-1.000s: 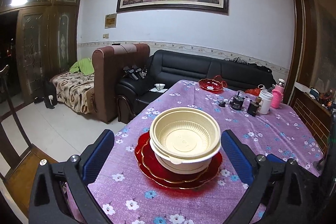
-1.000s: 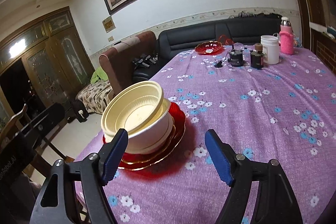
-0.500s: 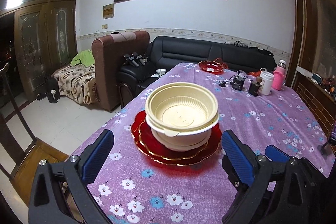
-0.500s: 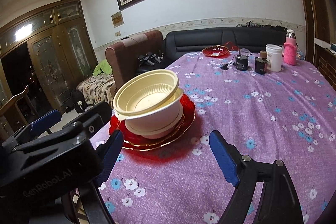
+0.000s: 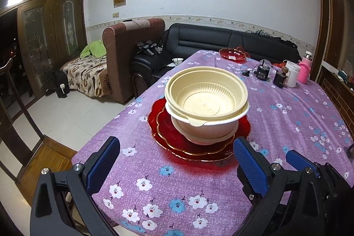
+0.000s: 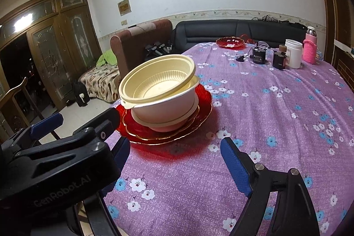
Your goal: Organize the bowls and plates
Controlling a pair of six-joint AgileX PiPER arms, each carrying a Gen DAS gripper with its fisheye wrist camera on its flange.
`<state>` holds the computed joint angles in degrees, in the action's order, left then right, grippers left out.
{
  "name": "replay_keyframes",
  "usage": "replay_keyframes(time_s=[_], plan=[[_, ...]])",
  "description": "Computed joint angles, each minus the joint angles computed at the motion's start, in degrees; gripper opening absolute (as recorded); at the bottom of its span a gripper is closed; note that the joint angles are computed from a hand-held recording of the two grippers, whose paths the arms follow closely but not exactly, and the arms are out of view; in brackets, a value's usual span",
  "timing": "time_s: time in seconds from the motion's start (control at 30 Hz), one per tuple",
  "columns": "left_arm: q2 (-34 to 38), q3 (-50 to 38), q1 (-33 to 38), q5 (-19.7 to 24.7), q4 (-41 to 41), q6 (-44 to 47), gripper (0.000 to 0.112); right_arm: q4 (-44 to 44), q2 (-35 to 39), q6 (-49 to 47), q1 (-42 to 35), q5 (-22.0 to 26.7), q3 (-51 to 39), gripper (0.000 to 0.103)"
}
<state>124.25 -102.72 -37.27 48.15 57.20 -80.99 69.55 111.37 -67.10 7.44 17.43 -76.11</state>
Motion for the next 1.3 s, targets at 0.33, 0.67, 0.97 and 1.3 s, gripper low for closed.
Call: replay_keyframes(time_s=[0.33, 0.67, 0.97, 1.3], plan=[[1.23, -1.13, 0.38, 0.13, -1.52, 1.56, 0.102, -5.58, 1.62, 5.86, 0.61, -0.01, -1.64, 0.088], [1.19, -0.53, 0.53, -0.28, -1.53, 1.31, 0.102, -6.02, 1.74, 6.4, 0.89, -0.2, -1.42, 0.088], [1.11, -0.19, 0.53, -0.28, -0.53, 0.37, 0.102, -4.55, 1.81, 4.99, 0.82, -0.31, -1.17, 0.088], [0.47, 5.06, -5.93, 16.33, 20.88, -22.47, 0.103, -0.92, 1.62, 2.11, 0.16, -1.44, -0.56, 0.088]])
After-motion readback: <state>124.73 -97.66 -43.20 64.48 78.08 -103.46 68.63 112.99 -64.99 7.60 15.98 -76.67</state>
